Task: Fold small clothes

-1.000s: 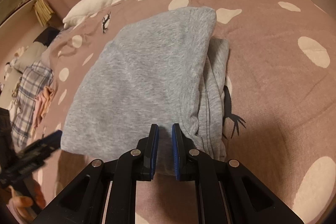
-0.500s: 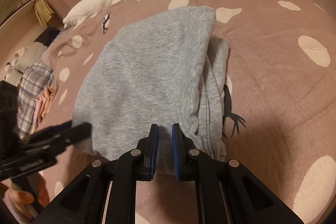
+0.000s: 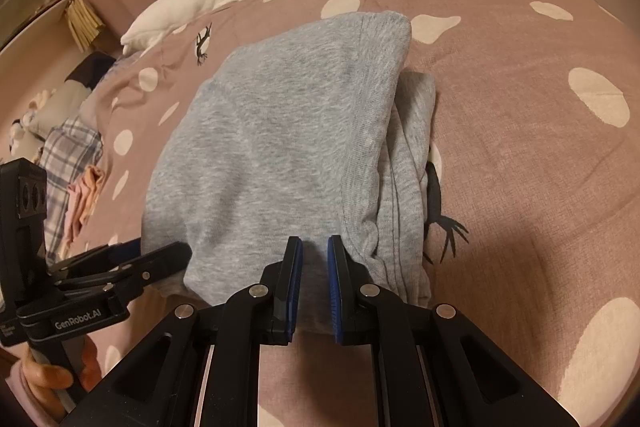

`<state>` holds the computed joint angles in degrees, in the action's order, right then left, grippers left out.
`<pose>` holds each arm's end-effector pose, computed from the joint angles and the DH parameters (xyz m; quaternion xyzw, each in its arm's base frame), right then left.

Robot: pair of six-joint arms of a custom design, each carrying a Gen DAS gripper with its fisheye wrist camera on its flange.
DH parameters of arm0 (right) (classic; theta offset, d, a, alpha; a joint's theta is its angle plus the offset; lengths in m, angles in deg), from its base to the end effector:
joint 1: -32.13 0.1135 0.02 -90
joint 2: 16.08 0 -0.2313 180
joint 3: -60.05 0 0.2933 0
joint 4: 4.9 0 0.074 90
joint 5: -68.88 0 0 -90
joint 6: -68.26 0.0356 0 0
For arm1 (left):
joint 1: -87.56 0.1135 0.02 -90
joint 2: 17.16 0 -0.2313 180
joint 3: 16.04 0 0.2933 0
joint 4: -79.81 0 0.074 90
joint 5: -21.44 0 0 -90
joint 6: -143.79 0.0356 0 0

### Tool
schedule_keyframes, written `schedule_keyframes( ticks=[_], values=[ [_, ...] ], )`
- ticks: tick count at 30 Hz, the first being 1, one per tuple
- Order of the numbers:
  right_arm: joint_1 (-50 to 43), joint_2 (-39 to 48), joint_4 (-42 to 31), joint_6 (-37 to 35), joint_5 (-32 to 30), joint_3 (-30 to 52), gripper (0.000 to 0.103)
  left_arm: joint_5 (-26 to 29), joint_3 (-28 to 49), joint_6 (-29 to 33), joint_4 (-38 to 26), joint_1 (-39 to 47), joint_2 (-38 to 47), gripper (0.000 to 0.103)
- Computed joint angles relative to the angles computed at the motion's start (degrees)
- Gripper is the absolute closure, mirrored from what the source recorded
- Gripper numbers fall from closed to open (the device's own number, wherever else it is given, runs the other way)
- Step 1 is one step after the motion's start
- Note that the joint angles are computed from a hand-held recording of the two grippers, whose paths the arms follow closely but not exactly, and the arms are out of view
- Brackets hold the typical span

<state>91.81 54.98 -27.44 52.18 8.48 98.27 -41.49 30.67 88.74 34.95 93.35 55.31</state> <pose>0.1419 0.2078 0.0869 0.1898 0.9065 0.1683 0.3375 0.2499 0.0091 0.1069 0.2794 0.9176 -0.1593 0.2337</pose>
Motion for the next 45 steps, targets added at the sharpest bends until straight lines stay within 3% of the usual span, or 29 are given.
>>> schedule_keyframes(
  ticks=[14,20,25,28,34,37,40,45],
  values=[
    [0.18,0.00,-1.11,0.35,-0.19,0.51,0.094,-0.93,-0.30,-0.11,0.39,-0.23,-0.44,0.040],
    [2.03,-0.75,-11.67,3.45,-1.28,4.56,0.094,-1.13,-0.17,0.38,0.00,-0.22,-0.23,0.039],
    [3.51,-4.38,-17.63,2.01,4.82,6.75,0.092,-1.74,-0.11,1.16,0.06,-0.47,0.09,0.039],
    [-2.29,-6.03,-14.78,-4.54,3.68,6.55,0.092,-2.12,0.02,1.42,0.04,-0.78,0.27,0.039],
    [-15.64,1.70,-6.97,-14.37,-2.43,10.69,0.092,-3.06,-0.05,2.01,0.14,-1.52,0.22,0.039],
    [-18.03,6.73,-9.03,-15.56,-3.04,15.00,0.092,-3.41,-0.13,2.34,0.25,-1.67,0.00,0.039],
    [-22.21,11.08,-9.32,-15.74,-7.98,16.94,0.092,-3.65,-0.34,2.86,0.38,-1.76,-0.08,0.039],
    [-22.90,10.50,-9.65,-14.90,-9.61,15.95,0.092,-4.05,-0.70,3.18,0.88,-2.02,-0.16,0.039]
  ],
)
